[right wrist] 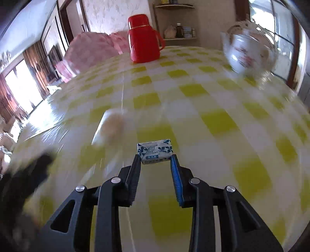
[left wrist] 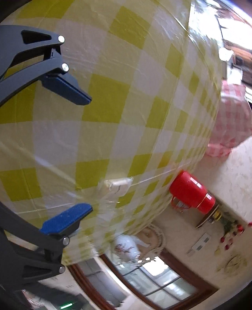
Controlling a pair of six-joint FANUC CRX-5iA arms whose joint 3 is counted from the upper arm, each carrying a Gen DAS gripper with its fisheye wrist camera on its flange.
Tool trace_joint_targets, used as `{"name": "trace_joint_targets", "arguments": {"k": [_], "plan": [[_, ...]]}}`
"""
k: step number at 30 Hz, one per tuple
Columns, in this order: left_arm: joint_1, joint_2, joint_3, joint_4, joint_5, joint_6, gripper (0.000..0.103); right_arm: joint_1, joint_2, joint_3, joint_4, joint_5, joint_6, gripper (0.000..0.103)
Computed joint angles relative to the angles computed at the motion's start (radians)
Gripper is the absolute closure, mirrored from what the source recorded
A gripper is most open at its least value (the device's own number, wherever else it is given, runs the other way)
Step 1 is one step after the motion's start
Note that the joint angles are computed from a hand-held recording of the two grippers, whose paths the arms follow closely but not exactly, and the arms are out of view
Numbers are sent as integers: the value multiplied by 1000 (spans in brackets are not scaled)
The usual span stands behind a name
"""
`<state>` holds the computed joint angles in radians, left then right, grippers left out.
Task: Organize snacks
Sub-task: 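Grasp the clear round cookie packet with the left tool while the right tool holds its packet, then carry the cookie packet and white-and-blue packet with both tools toward the purple box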
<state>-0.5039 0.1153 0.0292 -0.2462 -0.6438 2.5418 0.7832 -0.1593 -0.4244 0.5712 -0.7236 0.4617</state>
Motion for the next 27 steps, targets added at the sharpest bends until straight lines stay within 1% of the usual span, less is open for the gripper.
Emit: {"name": "trace_joint_targets", "arguments": {"k": [3,5,7,8,9,10,11,12,13,14,15,17,18,19,20,21,22,23,24,27], "plan": [[-34,27,53,-55,-46,-16,2,77,-155,-148,46,4,-107,72],[-37,50,76,-28,-51,-70,2,111,-216,-207,68,13,-156,71],[-43,83,121,-23,-85,-91,2,127,-245,-229,71,32,-170,71],[-38,99,136,2,-88,-119,2,131,-249,-235,85,41,-178,71],[-25,124,159,54,-86,-171,2,135,-244,-233,92,44,-175,71],[-22,154,199,70,-105,-200,2,140,-230,-220,76,34,-151,71],[-28,178,243,46,-136,-195,2,143,-224,-211,61,24,-136,71],[-43,223,323,-10,-198,-175,2,143,-225,-211,61,27,-134,71],[-50,263,388,-37,-246,-179,2,143,-232,-216,61,28,-136,71],[-52,296,438,-43,-286,-191,2,142,-234,-216,56,30,-133,71],[-51,353,515,-33,-351,-229,2,140,-234,-213,45,30,-128,71],[-44,421,601,-2,-418,-295,2,134,-229,-201,10,32,-95,71],[-46,463,664,-10,-472,-320,2,134,-226,-196,-4,33,-80,71],[-49,482,696,-23,-493,-330,2,133,-224,-192,-13,34,-70,71],[-48,495,716,-24,-500,-347,4,131,-223,-187,-27,38,-56,71],[-46,500,723,-20,-501,-356,11,130,-221,-184,-37,41,-45,71],[-54,509,742,-44,-520,-361,27,129,-216,-178,-49,41,-28,71],[-68,517,763,-83,-547,-369,58,129,-213,-175,-55,41,-20,71],[-75,508,751,-98,-536,-394,67,124,-213,-173,-69,45,-11,71],[-53,450,645,-29,-445,-403,68,113,-223,-179,-90,61,-9,71]]}}
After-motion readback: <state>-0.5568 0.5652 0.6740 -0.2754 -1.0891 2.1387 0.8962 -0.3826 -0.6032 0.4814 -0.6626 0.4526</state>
